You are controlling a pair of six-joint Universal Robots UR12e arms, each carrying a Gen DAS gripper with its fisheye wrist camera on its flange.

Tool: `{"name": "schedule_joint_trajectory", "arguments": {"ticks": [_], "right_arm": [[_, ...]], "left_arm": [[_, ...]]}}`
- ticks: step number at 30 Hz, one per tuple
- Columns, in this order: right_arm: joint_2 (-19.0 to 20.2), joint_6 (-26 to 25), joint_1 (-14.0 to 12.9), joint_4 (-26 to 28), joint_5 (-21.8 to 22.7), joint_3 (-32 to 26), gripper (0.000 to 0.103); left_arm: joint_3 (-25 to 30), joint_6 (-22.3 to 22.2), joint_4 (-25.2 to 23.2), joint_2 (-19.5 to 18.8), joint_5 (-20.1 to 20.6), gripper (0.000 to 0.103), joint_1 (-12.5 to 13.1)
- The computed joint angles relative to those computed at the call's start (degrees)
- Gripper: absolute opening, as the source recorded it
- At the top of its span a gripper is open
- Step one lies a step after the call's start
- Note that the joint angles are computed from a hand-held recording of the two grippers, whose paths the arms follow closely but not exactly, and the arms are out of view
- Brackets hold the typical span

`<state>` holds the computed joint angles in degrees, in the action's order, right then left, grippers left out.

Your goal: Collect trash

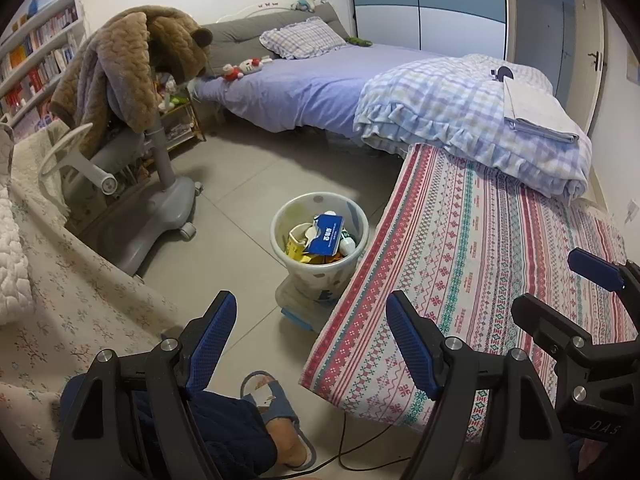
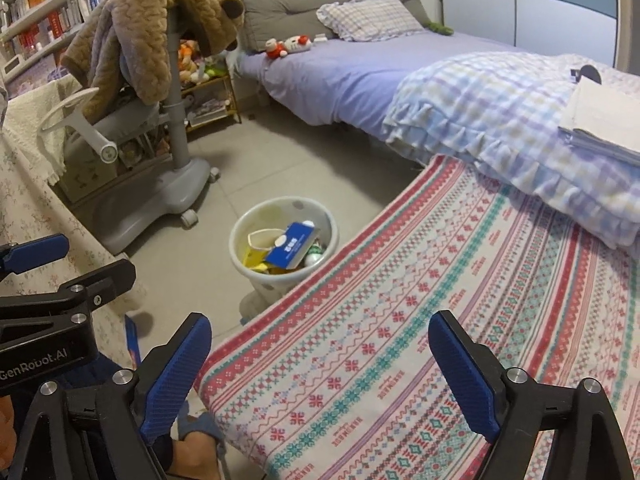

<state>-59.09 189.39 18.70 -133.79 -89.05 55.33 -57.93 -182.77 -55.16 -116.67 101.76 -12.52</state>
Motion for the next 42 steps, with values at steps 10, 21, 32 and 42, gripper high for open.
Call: {"name": "schedule_joint_trajectory", "arguments": {"ticks": [10,21,32,42], "right_arm": [[0.09,0.35,0.01,0.73,-0.39,-0.18,0.094],[0.28,0.42,0.06,1.3,-0.46,-0.49,0.095],[0.32,0.43,0.11,1.24,-0.47,-0.48,0.095],[0.32,0.43,0.09,1.28,-0.41,-0.5,0.095]], "left_arm": [[0.0,0.07,-0.2,-0.01,-0.45,0.08,0.17],[0.15,0.24,-0.31,-0.09,-0.48,0.08,0.09],[0.48,-0.11,-0.87,-0.23,-0.66,0.08,-0.21],[0.68,-0.11,-1.43,-0.32,-1.07,0.08,-0.17]]}}
